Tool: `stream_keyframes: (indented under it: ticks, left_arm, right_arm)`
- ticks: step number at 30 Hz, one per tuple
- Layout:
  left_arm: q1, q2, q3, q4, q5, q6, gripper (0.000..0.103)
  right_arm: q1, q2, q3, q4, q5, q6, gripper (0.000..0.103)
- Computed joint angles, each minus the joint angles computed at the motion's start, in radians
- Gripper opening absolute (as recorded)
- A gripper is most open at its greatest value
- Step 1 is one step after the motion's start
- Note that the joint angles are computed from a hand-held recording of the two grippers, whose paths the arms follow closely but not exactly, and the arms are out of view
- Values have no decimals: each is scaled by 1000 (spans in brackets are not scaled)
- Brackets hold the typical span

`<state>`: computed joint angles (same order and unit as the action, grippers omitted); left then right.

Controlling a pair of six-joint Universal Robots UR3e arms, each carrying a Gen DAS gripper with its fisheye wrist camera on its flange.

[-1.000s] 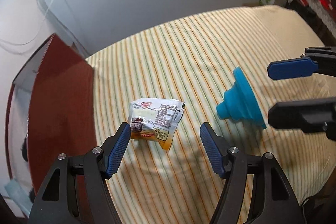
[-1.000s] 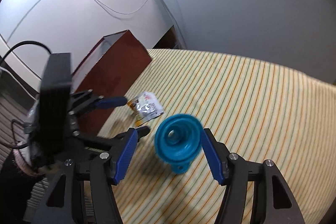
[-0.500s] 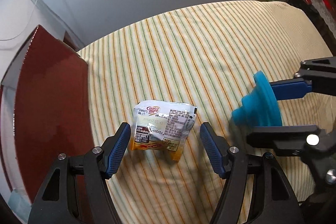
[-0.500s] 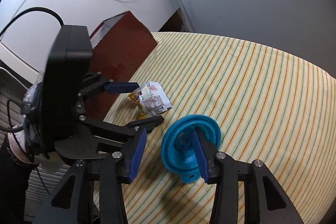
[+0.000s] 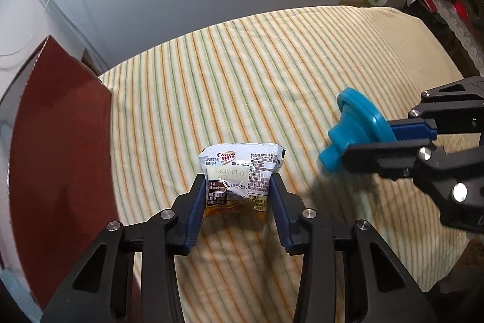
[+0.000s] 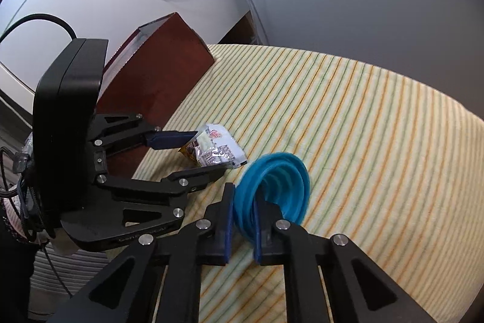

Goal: Organize soft objects
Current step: 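Carry the sachet and blue funnel into the shoebox with both grippers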

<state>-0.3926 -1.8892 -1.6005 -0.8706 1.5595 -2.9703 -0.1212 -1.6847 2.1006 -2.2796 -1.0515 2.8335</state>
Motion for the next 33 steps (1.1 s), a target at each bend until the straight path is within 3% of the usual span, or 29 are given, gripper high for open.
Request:
stream_keyframes:
  ticks: [13,20,25,33]
  left_arm:
    - [5,328,-252,65,-93,1,39]
    - [169,596,-358,-18,-195,62,39]
    - [364,781,-402,-128,-275,154,39]
    - [722,971,-380,-335,-433,338,39]
  right_arm:
    - [-159,-294,68,188,28,-57,9]
    - [-125,-371,-26,261,48,-13,9]
    - [28,-260,-147,139,-20,115,9]
    - [289,64,-476,2,-159,286,9]
